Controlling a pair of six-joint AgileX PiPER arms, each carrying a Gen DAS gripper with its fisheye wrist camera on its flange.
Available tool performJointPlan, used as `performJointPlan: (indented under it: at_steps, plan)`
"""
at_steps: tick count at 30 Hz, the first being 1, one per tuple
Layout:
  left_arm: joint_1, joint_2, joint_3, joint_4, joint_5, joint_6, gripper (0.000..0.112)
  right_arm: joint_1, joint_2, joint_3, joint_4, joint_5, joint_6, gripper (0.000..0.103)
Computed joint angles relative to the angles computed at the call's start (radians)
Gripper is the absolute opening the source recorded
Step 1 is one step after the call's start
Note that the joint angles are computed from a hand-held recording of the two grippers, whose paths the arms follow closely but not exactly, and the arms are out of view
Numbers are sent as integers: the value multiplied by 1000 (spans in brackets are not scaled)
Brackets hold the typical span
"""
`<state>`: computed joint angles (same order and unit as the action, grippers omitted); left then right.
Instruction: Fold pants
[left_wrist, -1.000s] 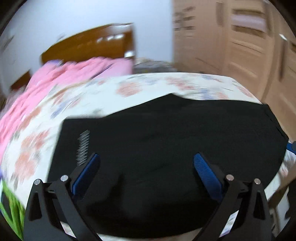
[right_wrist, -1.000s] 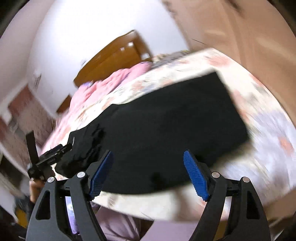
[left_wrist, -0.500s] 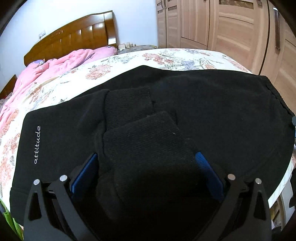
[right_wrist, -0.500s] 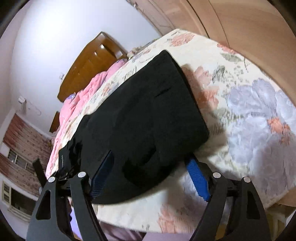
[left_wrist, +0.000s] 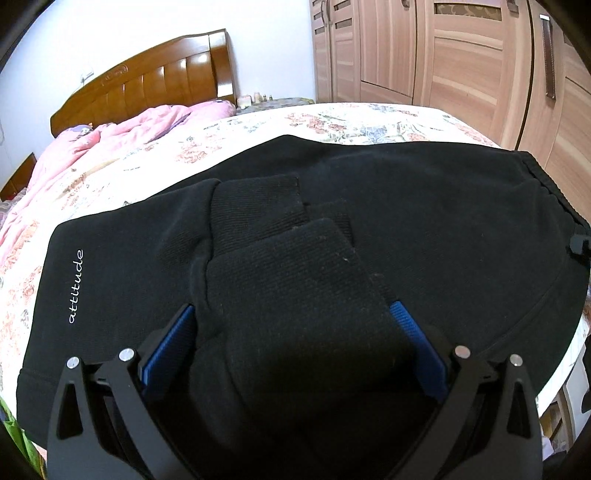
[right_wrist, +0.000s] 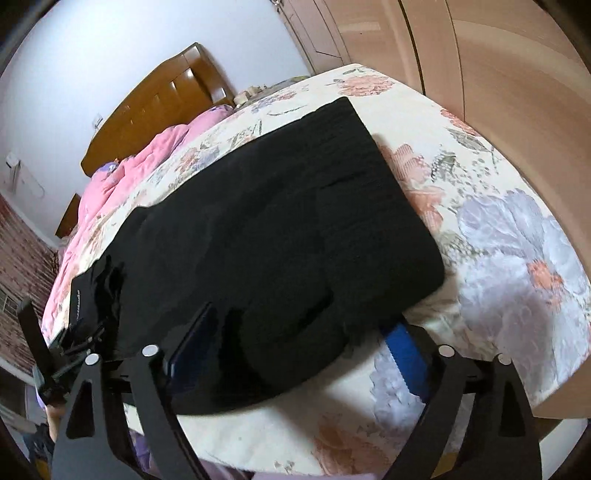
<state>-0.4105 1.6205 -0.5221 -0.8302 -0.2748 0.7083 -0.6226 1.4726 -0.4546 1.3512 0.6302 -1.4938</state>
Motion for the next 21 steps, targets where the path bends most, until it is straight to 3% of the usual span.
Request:
performJointPlan:
  at_steps: [3,4,5,9,13,17,21]
  plan:
    - [1,-2,3,16,0,-15,102,-3,-9,20,63,-9,-36,82]
    - [4,-4,6,31,1,-27,102,18,-37,43,100,-63,-56,67]
    - [7,-5,10,53,0,-46,102,18,-57,63,119,-81,-78,64]
    - [4,-4,17,76,-12,-77,102,-74,-36,80,134,11,-134,58]
    - [8,-7,20,84,-8,-86,102,-46,-62,103,212,-17,-181,46]
    - [13,-10,24,125,-10,-130,102,-146,-76,148,289,126,-299,34]
    - [20,-50,28,50,29,-85,101,-213,-40,135,262,234,-253,33]
